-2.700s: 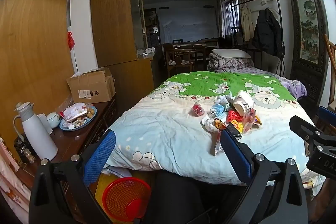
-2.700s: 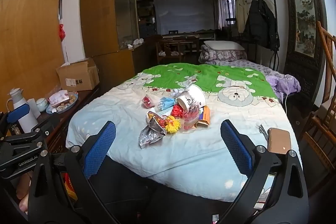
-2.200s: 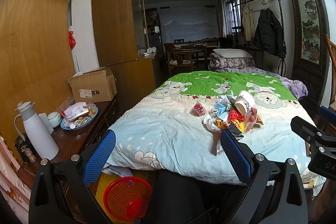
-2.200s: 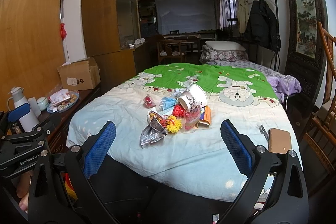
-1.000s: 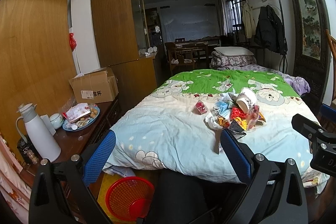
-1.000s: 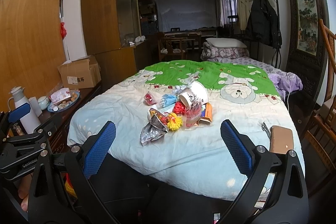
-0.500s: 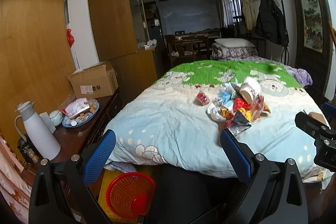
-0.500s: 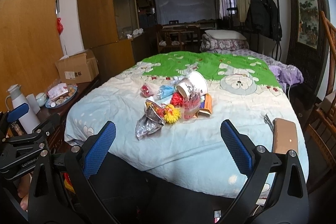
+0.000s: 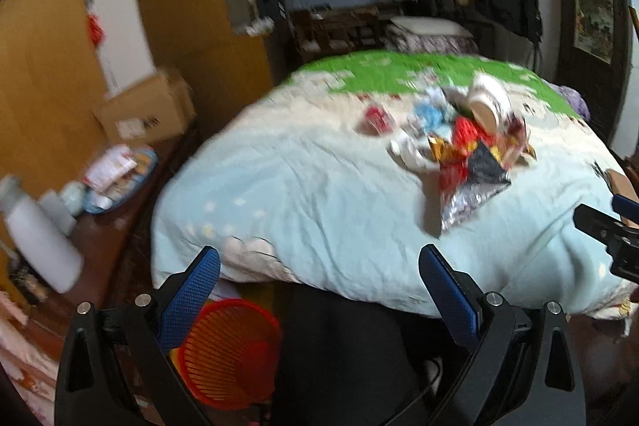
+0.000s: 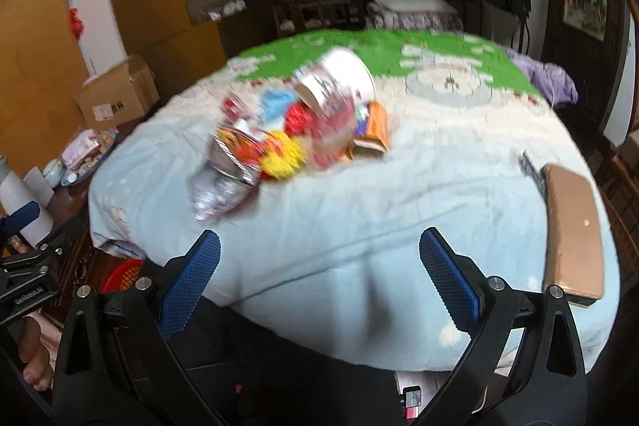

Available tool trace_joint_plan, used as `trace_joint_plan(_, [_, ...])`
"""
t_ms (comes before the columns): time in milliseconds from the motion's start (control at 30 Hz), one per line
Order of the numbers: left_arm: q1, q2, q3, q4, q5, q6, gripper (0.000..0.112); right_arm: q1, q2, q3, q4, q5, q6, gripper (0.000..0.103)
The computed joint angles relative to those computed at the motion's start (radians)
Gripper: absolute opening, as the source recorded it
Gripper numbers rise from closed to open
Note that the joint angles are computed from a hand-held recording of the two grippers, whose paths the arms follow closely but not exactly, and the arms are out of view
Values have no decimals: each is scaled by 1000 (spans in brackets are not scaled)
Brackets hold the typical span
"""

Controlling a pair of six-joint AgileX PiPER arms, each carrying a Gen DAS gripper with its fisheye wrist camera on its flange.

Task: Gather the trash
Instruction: 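Grasp the silver chip bag with the left tool while the right tool grasps the yellow mesh bag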

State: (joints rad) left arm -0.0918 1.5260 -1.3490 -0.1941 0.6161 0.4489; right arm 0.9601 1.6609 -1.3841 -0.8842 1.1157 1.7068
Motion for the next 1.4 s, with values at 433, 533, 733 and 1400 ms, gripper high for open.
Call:
trace_joint_plan(433, [-137, 282, -221, -210, 93, 253, 97, -261, 8, 163, 106, -272, -46, 96])
trace_joint_plan(533, [-190, 364, -305, -164, 91, 207, 97, -259, 19, 179, 72, -276, -35, 96])
trace_joint_plan(733, [-193, 527, -545, -177, 203, 145, 95, -229, 74, 142, 48, -206, -95, 97])
trace_joint_plan(1400, [95, 621, -861, -467, 506, 213, 33, -302, 144, -55, 106, -604, -257, 72])
